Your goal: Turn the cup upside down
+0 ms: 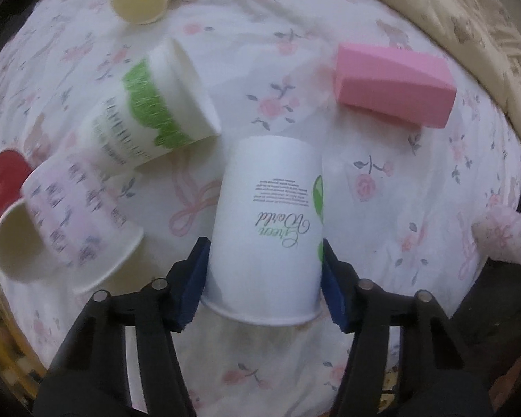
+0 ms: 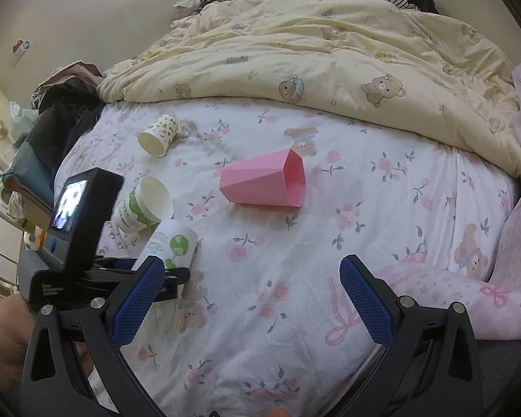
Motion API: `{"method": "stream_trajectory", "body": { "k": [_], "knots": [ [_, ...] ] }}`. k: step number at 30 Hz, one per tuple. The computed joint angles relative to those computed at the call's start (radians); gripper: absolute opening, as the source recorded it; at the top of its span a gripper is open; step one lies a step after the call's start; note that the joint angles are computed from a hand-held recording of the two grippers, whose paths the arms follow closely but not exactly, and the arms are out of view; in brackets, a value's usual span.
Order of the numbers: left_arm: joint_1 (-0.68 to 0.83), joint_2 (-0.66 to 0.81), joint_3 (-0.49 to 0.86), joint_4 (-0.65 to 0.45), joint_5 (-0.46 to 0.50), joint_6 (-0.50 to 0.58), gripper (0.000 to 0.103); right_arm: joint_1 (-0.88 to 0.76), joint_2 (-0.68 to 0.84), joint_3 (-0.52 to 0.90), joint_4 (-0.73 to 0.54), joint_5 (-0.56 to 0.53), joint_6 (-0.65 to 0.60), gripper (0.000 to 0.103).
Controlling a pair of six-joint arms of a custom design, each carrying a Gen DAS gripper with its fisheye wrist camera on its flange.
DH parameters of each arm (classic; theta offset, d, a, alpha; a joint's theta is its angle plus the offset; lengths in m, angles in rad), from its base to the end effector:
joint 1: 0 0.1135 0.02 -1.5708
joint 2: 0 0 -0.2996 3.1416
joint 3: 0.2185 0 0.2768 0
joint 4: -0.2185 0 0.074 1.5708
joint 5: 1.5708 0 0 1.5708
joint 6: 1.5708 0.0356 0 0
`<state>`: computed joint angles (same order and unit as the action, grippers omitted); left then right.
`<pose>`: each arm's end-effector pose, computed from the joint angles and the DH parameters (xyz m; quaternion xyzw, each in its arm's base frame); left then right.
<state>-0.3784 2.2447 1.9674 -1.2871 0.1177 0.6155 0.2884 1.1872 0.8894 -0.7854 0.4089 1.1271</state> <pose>0.4482 -0.1827 0.2220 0.4761 0.8774 -0.0580 0.0101 0.2281 0.0529 0.2752 0.4317 0.8479 0.0040 0.3077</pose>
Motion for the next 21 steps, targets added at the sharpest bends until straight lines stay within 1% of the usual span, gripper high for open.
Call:
{"method": "stream_trajectory", "body": {
  "k": [4,6,9,10,11,14,17,21],
  "knots": [
    [0.078,-0.043,0.017,-0.047,0.073,0.009,0.054,0.008,0.013,0.009,0.001,0.002,-0.010,0.103],
    [0.140,-0.065,0.018,-0.073,0.110,0.032,0.054,0.015,0.019,0.012,0.003,0.002,-0.012,0.103],
    [0.235,-0.084,0.046,-0.134,0.156,0.039,0.054,0.035,0.040,0.028,0.001,0.011,-0.022,0.103],
    [0.251,-0.096,0.023,-0.121,0.166,0.028,0.054,0.043,0.050,0.036,0.000,0.014,-0.028,0.103],
    [0.257,-0.119,-0.028,-0.092,0.173,0.019,0.054,0.052,0.062,0.046,-0.001,0.017,-0.037,0.103],
    [0.312,-0.152,-0.071,-0.088,0.188,0.027,0.054,0.071,0.083,0.062,-0.001,0.023,-0.050,0.103],
    [0.344,-0.191,-0.148,-0.031,0.191,-0.026,0.054,0.082,0.106,0.074,0.003,0.017,-0.061,0.103],
    [0.393,-0.205,-0.226,0.046,0.185,-0.103,0.054,0.093,0.142,0.089,0.011,0.001,-0.080,0.103]
  ]
}}
